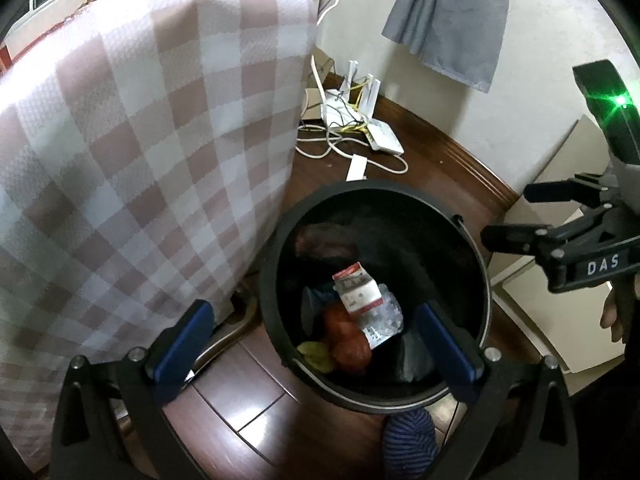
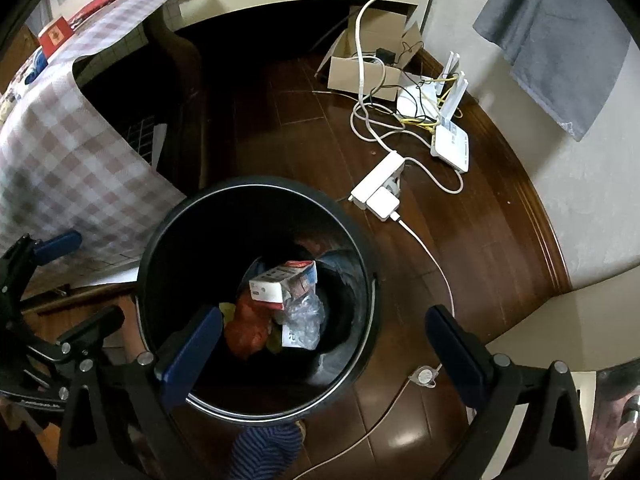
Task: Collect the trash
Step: 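Move both tools back over the table toward the remaining items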
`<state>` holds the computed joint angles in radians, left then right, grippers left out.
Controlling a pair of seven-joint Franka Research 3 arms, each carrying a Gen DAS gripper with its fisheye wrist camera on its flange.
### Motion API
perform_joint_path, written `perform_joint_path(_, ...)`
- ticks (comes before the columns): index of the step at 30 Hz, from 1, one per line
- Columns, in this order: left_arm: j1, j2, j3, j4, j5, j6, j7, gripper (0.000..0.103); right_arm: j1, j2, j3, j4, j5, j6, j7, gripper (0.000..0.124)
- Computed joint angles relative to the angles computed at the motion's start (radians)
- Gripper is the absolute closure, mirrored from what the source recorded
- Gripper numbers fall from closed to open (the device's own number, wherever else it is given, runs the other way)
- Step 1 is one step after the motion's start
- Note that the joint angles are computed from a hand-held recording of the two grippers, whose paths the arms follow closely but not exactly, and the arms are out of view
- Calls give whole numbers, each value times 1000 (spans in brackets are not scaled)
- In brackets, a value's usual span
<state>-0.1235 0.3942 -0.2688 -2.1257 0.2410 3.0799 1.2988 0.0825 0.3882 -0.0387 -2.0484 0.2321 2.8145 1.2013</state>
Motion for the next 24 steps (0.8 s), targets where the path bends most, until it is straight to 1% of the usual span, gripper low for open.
perform_joint_path(2, 6, -10, -5, -8, 0, 7, 4, 2, 5, -2, -2, -1, -5, 1, 2, 22)
perform_joint_path(5, 36, -27, -31, -24, -10, 17, 25, 2, 6, -11, 2, -7, -4, 6, -4, 22)
perform_joint_path(8, 36, -43, -28, -34, -12, 23, 29, 2, 20, -24, -9, -19, -19, 16, 11, 22)
perform_joint_path(11, 28, -58, -18, -42, -11, 27, 23, 2, 18, -40, -6, -37, -20, 26, 10, 22)
perform_joint_path(14, 1, -76, 13, -51, 7, 32, 8, 2, 12, -58, 0, -57, -14, 37, -1, 22)
perform_joint_path(16, 2, -86, 12, -59, 9, 37, 5, 2, 15, -69, -1, -69, -16, 43, -1, 22)
perform_joint_path(19, -25, -106, 41, -73, 29, 48, -18, 2, 16, -89, -1, -92, -17, 58, -3, 22)
perform_joint_path(24, -52, -135, 76, -93, 63, 60, -54, 1, 15, -125, 5, -124, -9, 84, -15, 22)
